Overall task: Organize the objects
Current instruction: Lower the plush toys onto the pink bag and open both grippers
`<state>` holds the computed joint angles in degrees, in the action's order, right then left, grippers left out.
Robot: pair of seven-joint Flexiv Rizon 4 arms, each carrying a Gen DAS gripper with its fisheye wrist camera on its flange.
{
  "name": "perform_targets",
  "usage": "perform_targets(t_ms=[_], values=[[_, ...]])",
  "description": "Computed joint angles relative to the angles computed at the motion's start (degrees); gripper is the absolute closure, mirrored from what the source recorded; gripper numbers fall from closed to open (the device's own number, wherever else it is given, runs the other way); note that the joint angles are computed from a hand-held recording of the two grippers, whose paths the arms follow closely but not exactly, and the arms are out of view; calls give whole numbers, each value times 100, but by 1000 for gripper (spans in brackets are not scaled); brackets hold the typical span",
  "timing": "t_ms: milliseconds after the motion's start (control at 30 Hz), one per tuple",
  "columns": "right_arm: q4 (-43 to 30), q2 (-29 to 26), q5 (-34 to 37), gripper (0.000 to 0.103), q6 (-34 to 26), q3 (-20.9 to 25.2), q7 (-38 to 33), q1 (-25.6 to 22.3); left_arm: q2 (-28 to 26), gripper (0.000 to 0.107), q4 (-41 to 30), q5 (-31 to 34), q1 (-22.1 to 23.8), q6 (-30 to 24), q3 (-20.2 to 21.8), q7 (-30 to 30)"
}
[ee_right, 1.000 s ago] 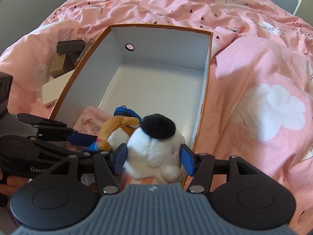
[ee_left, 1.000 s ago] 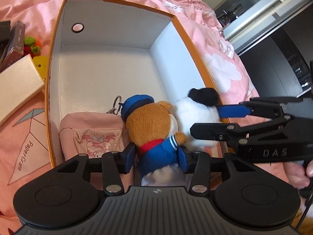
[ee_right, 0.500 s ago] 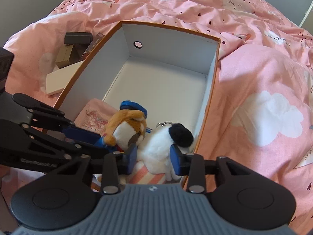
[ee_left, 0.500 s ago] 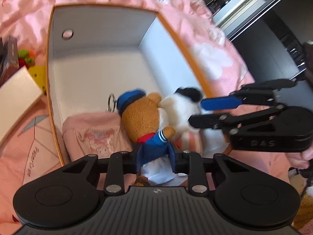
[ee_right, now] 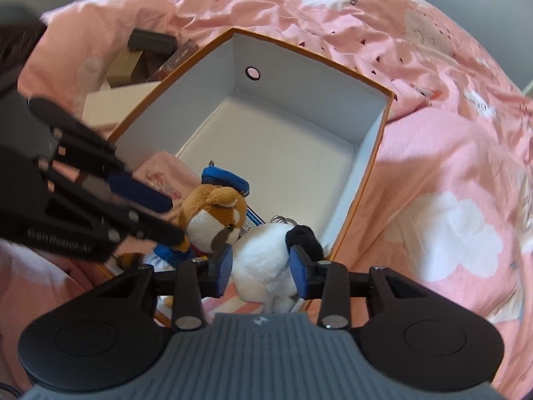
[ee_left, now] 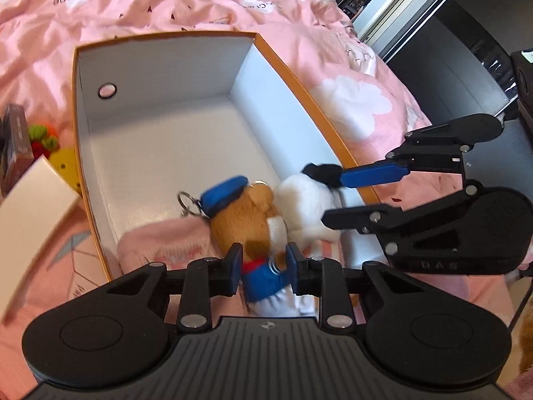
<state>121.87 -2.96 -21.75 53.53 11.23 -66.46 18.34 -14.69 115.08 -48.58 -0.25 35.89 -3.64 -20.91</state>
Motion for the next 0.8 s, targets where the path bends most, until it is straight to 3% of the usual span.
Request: perform_targets(t_ms=[300, 567, 800], values=[[-331, -337, 194, 50, -390, -2, -1567, 9, -324, 76, -226, 89, -45, 74, -109, -408], [-583, -526, 435, 59, -806, -10, -2359, 26, -515, 77, -401, 464, -49, -84, -129, -838], [-654, -601, 613, 60, -804, -2, -2650, 43, -710, 77, -548, 746, -78, -81, -189, -1126]])
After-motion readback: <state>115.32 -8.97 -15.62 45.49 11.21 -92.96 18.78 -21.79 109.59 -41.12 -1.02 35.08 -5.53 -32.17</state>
